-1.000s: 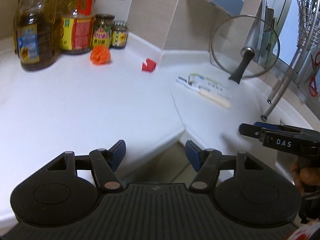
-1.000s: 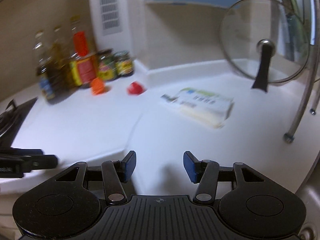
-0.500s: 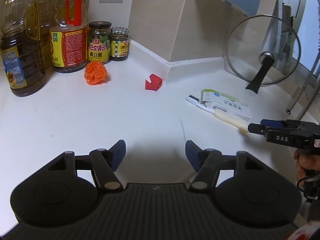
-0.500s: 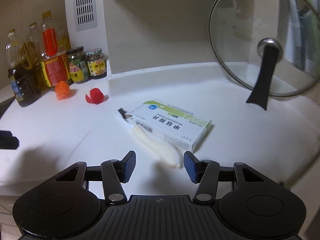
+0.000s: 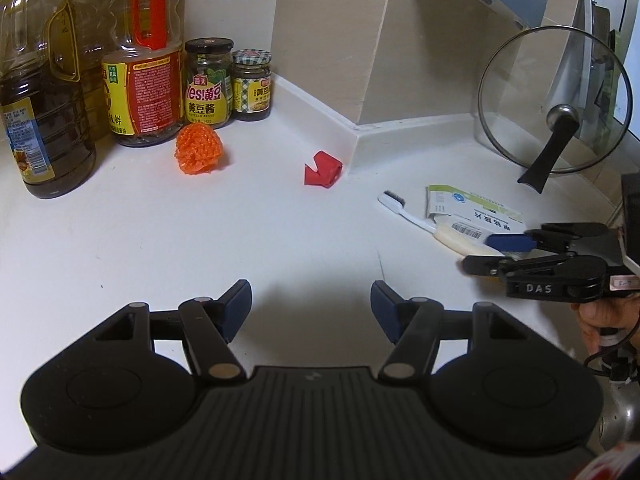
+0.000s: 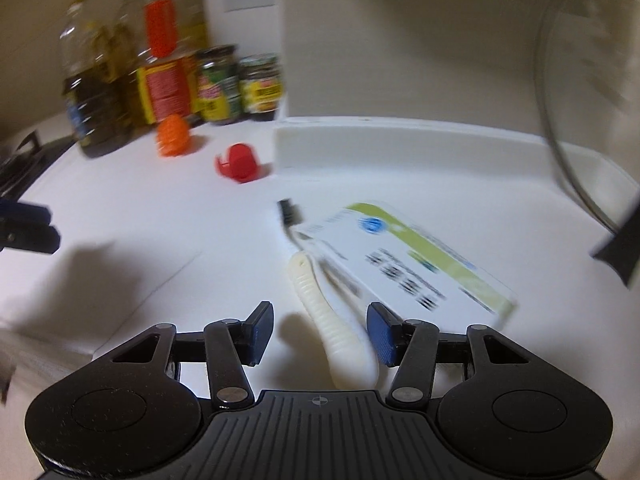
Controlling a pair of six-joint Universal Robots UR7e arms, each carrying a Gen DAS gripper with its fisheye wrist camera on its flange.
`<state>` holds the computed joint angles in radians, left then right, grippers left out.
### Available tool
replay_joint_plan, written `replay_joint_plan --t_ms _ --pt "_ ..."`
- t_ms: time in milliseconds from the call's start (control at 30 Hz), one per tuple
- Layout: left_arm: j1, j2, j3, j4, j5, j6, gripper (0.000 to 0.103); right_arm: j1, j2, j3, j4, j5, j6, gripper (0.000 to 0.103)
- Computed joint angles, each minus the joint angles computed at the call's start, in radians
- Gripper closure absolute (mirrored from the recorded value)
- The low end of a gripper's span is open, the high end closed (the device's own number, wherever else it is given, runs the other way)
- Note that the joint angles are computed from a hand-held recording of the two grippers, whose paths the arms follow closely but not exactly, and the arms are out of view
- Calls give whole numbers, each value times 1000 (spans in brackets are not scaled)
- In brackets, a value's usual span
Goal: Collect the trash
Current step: 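Lower the right tool onto the white toothbrush handle and close on it, then grasp the red plastic piece with the left tool while the right tool holds the toothbrush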
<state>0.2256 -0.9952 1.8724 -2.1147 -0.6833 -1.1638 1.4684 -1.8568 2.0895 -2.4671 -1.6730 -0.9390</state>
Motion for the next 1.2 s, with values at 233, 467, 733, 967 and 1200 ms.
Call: replay_joint_plan --t_ms 233,467,733,967,1200 --pt "8 -8 7 21 2 -33 40 12 58 -37 69 41 -50 61" --pt "14 -13 11 24 16 -45 40 40 93 -7 -56 5 -15 67" --pt "23 -18 16 2 29 -28 40 82 115 52 -244 -77 112 73" --pt "41 -8 14 -44 34 26 40 93 115 85 -319 -92 90 83" --pt "90 40 -15 -161 51 171 40 84 58 104 -312 -39 125 83"
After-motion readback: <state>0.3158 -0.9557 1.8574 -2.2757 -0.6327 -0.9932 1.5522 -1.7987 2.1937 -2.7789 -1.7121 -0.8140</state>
